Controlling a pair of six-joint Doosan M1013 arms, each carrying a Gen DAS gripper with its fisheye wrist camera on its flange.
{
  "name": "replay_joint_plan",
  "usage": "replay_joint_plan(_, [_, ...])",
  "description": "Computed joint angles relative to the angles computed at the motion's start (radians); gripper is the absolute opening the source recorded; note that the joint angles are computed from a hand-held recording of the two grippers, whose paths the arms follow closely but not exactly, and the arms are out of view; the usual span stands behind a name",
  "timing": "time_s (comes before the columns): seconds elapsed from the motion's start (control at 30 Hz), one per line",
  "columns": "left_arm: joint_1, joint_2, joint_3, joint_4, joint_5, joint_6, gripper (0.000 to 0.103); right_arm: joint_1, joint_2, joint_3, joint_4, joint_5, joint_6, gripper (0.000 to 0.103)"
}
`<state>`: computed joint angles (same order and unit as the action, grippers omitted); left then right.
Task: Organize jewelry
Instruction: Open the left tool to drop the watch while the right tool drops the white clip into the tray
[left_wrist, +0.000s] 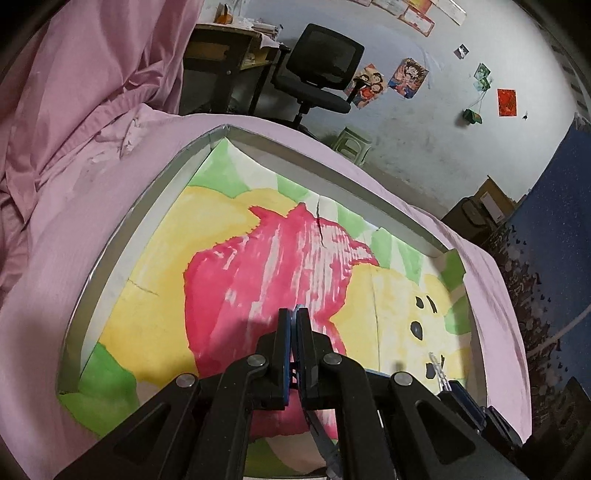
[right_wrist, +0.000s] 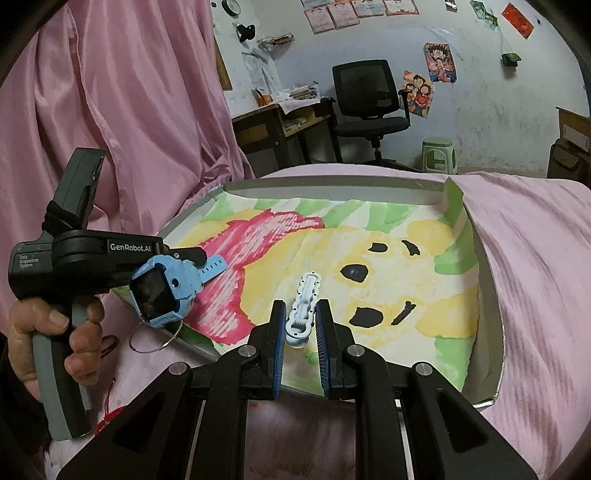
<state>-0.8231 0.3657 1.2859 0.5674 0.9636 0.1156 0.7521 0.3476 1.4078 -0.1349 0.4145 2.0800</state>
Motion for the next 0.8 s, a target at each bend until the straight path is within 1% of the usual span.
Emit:
replay_joint_plan(0.1, [-0.005,-0.006,0.007,0.009,0.001,-0.002,0.004,-0.001,0.001,-0.006,0.001,0.018,0.004,0.016])
replay_joint_plan(0.17, [-0.010,-0.010,0.012,0.020,0.004,-0.008,0.004,0.000,-0.002,-0.004,-0.018,0.022,0.028,0.027])
replay_joint_plan(0.2, [-0.012,-0.014,0.017,0.029,0.001,-0.015,0.005,0.001,-0.005,-0.001,-0.032,0.016,0.042,0.033])
replay_joint_plan(0.27, [-0.019,-0.024,0.031,0.053,-0.007,-0.037,0.008,0.004,-0.013,0.006,-0.066,0.012,0.072,0.035])
replay_joint_plan(0.37, [-0.030,-0.034,0.046,0.088,-0.011,-0.058,0.017,0.012,-0.027,0.015,-0.137,0.012,0.134,0.035])
replay_joint_plan(0.47, [-0.044,-0.041,0.051,0.124,0.003,-0.068,0.023,0.022,-0.041,0.025,-0.212,0.015,0.195,0.035])
replay_joint_plan(0.53, [-0.054,-0.045,0.056,0.147,0.010,-0.076,0.029,0.028,-0.051,0.037,-0.264,0.011,0.243,0.039])
replay_joint_plan(0.57, [-0.061,-0.048,0.059,0.162,0.013,-0.081,0.033,0.030,-0.055,0.041,-0.287,0.009,0.265,0.040])
replay_joint_plan(0.63, [-0.074,-0.057,0.073,0.203,0.008,-0.104,0.040,0.038,-0.067,0.055,-0.364,0.005,0.335,0.040])
replay_joint_plan(0.67, [-0.081,-0.061,0.081,0.223,0.008,-0.115,0.045,0.043,-0.077,0.067,-0.419,-0.001,0.388,0.041])
replay_joint_plan(0.7, [-0.091,-0.065,0.088,0.251,0.008,-0.131,0.050,0.047,-0.084,0.076,-0.461,-0.004,0.427,0.043])
replay_joint_plan(0.73, [-0.103,-0.069,0.096,0.287,0.016,-0.149,0.053,0.053,-0.092,0.088,-0.523,-0.007,0.487,0.047])
replay_joint_plan(0.8, [-0.122,-0.077,0.109,0.334,0.019,-0.168,0.062,0.064,-0.106,0.104,-0.634,-0.008,0.595,0.051])
